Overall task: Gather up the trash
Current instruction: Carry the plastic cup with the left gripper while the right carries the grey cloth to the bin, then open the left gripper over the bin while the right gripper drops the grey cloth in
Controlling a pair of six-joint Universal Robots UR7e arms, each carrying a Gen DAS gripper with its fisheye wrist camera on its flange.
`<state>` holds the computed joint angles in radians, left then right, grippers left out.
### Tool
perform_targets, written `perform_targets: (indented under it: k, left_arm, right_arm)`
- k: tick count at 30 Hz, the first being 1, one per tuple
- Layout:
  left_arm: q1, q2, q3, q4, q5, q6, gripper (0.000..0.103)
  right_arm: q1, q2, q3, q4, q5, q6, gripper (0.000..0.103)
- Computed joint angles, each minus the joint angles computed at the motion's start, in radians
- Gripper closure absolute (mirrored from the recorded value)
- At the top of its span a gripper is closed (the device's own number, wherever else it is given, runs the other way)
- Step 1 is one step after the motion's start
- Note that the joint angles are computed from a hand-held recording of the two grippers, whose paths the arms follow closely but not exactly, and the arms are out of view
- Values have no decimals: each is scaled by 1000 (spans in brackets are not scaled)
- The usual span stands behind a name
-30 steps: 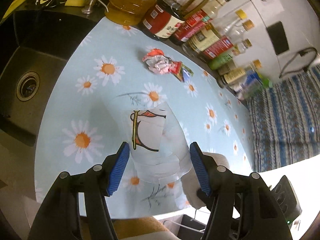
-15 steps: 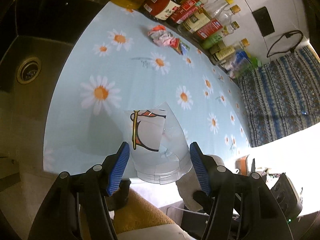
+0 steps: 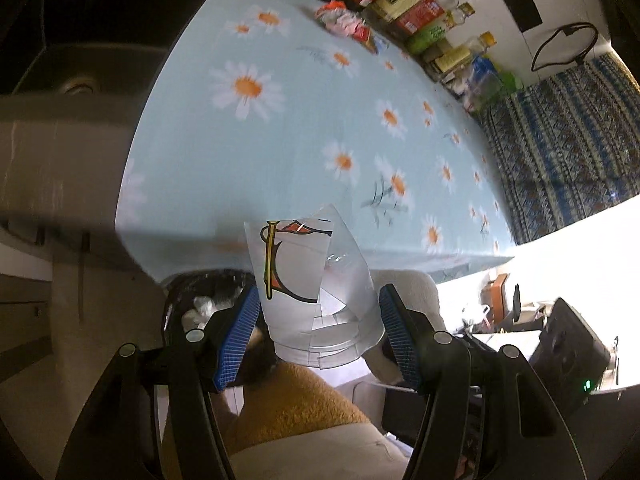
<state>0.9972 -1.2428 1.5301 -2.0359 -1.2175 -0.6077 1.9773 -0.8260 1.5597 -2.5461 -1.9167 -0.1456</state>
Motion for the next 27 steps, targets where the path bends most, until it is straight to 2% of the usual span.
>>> perform_targets:
  k: [12, 23, 27]
  left_arm:
    - [9, -44, 133, 53, 13, -7, 43]
    - [57, -26, 192, 105, 24, -89, 43]
    - [72, -4, 193, 124, 11, -109, 43]
  right_arm:
    - [-29, 2, 47, 78, -25, 85, 69]
    - [-72, 66, -19, 199, 9, 62, 69]
    - [-92, 86, -37, 239, 28, 78, 69]
